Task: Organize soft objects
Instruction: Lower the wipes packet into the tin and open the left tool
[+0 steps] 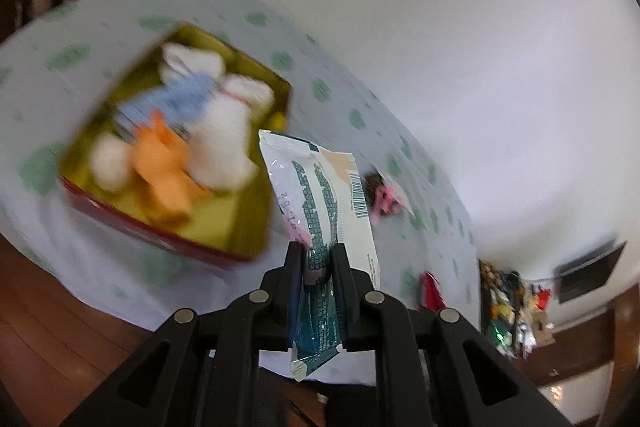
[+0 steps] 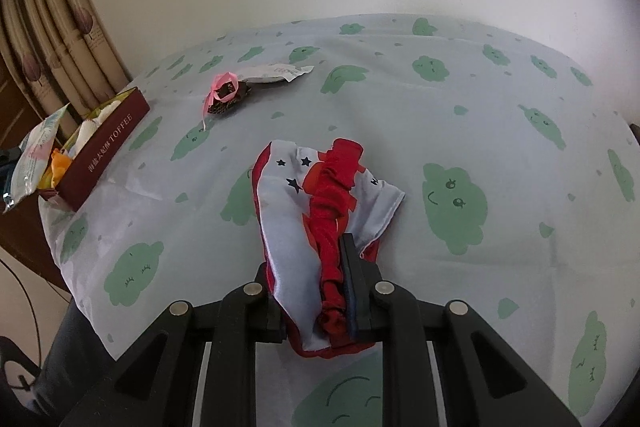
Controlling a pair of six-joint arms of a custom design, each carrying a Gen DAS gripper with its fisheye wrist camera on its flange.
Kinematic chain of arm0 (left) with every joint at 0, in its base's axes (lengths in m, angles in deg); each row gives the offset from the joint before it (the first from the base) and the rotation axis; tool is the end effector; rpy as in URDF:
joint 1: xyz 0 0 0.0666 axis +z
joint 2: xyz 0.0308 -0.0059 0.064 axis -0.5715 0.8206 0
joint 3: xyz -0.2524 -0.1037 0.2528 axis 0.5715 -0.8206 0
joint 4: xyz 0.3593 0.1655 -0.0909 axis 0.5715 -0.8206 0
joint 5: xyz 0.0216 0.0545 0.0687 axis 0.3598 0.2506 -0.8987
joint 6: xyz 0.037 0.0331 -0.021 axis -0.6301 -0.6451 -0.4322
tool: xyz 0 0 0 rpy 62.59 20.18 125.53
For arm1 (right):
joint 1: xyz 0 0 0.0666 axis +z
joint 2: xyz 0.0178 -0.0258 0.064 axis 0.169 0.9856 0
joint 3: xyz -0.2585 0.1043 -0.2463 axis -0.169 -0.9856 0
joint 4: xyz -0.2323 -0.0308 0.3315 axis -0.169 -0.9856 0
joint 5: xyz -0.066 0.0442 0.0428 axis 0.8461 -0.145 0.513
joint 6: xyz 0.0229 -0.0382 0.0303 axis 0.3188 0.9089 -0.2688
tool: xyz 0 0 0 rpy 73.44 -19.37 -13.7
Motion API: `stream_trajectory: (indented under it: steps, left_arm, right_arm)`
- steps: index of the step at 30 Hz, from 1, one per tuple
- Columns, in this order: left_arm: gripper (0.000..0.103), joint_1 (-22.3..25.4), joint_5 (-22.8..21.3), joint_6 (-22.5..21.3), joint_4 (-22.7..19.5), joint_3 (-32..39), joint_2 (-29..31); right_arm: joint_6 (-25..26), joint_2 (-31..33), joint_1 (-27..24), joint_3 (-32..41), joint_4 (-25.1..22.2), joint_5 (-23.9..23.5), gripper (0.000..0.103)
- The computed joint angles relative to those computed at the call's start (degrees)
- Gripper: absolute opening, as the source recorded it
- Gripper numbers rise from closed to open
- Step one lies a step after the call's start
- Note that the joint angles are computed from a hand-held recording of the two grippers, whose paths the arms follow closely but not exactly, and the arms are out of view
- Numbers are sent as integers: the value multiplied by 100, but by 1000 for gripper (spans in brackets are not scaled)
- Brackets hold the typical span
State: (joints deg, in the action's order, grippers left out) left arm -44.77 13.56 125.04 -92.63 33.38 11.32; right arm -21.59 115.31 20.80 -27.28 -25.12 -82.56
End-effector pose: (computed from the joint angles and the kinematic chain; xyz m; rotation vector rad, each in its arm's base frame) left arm 0.2786 -0.0516 0.4158 -0.8571 2.2747 -0.5990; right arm 0.3611 0.0769 0.2752 -0.1218 2.4029 0.3941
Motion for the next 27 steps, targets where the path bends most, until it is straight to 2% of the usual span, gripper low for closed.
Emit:
stream_trajectory:
  steps: [4,8,12,16,18,22,25,27]
  left_arm:
    - [14,488,-126,-547,-429,250,19]
    - [14,997,-160,-1035,-588,426,180]
    - [14,1531,-230,-1579,-671,669,630]
    - [14,2015,-77,-2423,-711,1050,1371]
    - [15,2124,-155,-2849,-790,1262,1698]
    - [15,2152,-344,-3355,-980,1611,2188]
    - [15,2113,-527,-3625,-1150,1819,2541]
    - [17,2053,-785,-3648,-1190,1888,2681]
  right_arm:
    - [-27,1,-3,-6,11,-22,19]
    - [-43,6,0,-9,19,-31,20]
    - [-62,3,7,-14,20,-23,20]
    - [-71,9,3,-14,25,-34,20]
    - [-77,18,14,-10,27,-21,21]
    - [-104,20,4,-12,25,-44,21]
    - [-98,24,-2,-11,29,-52,21]
    - [-98,20,7,-15,31,-42,21]
